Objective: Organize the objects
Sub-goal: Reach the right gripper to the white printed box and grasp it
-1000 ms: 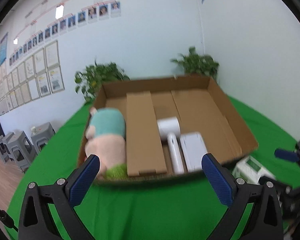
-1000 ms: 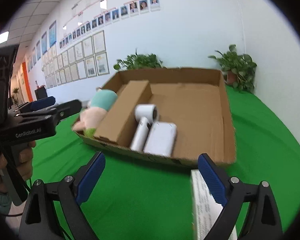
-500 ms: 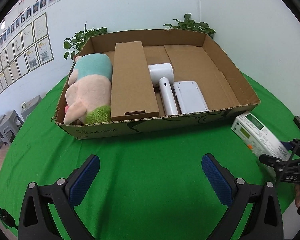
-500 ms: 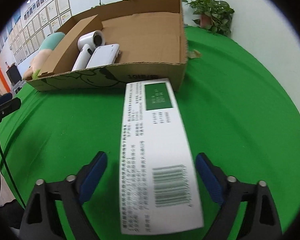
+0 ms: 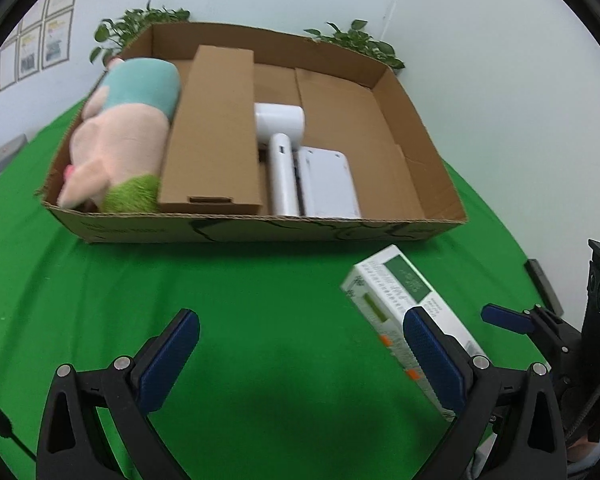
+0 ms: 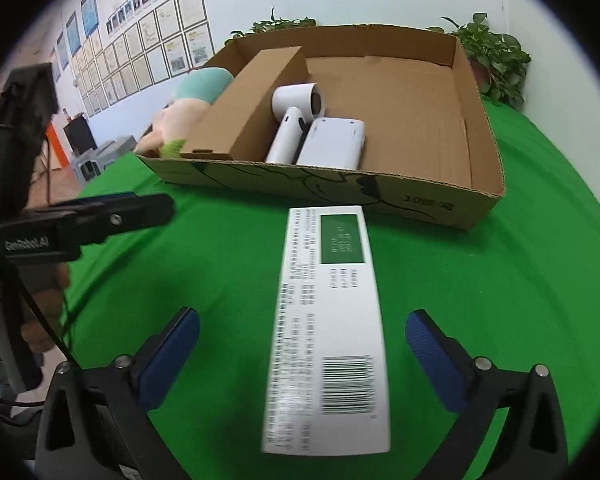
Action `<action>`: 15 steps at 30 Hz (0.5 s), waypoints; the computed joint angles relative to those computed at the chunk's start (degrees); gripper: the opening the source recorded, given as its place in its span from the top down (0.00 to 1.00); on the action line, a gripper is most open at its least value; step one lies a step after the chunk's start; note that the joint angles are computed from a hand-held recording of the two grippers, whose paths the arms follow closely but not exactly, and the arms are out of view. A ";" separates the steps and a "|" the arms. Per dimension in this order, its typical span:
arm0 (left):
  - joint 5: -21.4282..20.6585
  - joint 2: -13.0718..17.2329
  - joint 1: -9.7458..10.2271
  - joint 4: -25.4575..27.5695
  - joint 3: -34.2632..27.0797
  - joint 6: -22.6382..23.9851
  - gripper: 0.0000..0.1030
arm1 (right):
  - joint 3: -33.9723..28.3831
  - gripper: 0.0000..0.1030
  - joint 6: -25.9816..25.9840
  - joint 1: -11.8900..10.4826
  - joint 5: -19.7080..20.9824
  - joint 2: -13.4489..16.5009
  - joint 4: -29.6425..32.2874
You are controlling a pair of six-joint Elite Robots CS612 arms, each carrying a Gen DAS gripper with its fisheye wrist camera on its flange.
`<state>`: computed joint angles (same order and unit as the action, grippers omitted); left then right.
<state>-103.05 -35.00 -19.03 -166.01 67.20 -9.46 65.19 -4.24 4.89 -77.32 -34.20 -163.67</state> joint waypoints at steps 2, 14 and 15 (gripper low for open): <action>-4.01 0.76 0.27 1.36 -1.26 -0.76 0.00 | 0.42 0.01 0.20 -0.04 -0.86 -0.27 -0.59; -25.47 6.73 0.40 12.94 -10.31 -6.82 0.07 | 2.89 0.01 -6.39 0.61 -3.60 -1.04 2.08; -25.85 6.86 0.34 13.57 -10.42 -6.81 0.08 | 2.59 0.01 -5.58 0.79 -3.98 -0.82 1.96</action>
